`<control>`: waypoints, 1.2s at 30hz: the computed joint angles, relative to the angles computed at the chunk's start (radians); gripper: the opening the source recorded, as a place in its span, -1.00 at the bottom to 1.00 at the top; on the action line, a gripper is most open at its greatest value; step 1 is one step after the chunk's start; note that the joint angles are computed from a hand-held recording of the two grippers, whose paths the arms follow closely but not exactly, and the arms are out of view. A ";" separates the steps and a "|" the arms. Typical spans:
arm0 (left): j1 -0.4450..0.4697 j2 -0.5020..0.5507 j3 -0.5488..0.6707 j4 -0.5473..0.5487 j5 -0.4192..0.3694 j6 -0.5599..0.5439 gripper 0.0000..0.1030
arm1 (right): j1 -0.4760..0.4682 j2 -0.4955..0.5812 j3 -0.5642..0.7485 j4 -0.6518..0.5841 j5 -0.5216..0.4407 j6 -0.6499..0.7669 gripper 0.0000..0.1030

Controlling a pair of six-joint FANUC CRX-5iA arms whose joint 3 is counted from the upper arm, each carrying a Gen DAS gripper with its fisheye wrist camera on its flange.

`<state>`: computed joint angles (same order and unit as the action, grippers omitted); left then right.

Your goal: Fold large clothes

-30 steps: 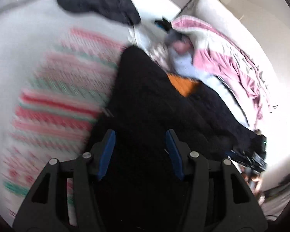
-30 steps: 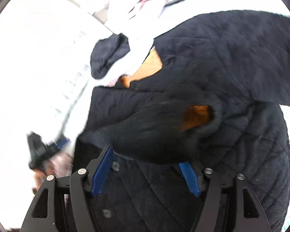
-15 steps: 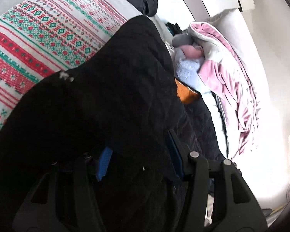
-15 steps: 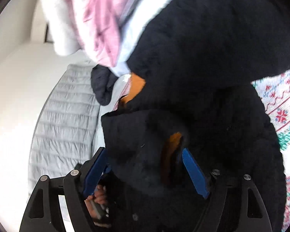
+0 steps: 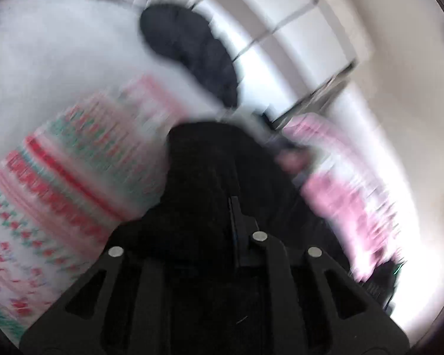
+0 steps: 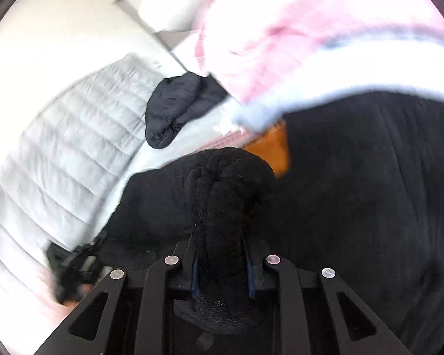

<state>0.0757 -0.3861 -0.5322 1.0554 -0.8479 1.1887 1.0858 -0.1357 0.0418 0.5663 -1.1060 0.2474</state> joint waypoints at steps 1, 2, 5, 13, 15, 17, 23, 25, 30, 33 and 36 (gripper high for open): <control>0.018 0.033 0.060 -0.114 -0.097 0.037 -0.65 | -0.024 0.036 0.033 -0.042 -0.034 0.035 -0.45; 0.016 0.047 0.094 -0.177 -0.142 0.042 -0.63 | -0.054 0.070 0.063 -0.102 -0.076 0.070 -0.45; -0.007 0.039 0.178 -0.302 -0.223 -0.013 -0.55 | -0.140 0.091 0.061 -0.261 -0.080 0.134 -0.30; -0.052 0.071 0.432 -0.534 -0.417 -0.042 -0.33 | -0.071 -0.058 -0.066 -0.103 0.025 -0.068 -0.15; -0.072 0.093 0.469 -0.632 -0.447 -0.013 -0.28 | -0.039 -0.069 -0.082 -0.047 0.011 -0.079 -0.14; -0.085 0.105 0.496 -0.702 -0.495 0.005 -0.28 | 0.023 -0.066 -0.064 -0.007 -0.056 -0.060 -0.15; -0.093 0.058 0.454 -0.574 -0.410 -0.130 -0.28 | 0.077 0.083 0.036 0.103 -0.171 0.076 -0.15; -0.142 0.081 0.472 -0.588 -0.264 -0.143 -0.28 | 0.072 0.113 0.064 0.111 -0.162 0.107 -0.15; -0.260 0.296 0.633 -0.820 -0.128 -0.013 -0.28 | 0.039 0.196 0.101 0.121 -0.226 0.178 -0.15; -0.239 0.361 0.614 -0.851 -0.139 0.079 -0.28 | 0.017 0.140 0.019 0.071 -0.191 0.162 -0.20; -0.198 0.315 0.485 -0.726 -0.035 0.006 -0.28 | 0.016 0.108 -0.035 0.078 -0.143 0.141 -0.20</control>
<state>-0.1227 -0.0707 -0.0474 0.3297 -0.8825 1.1949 1.1013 -0.0273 0.0066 0.6439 -1.2488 0.3884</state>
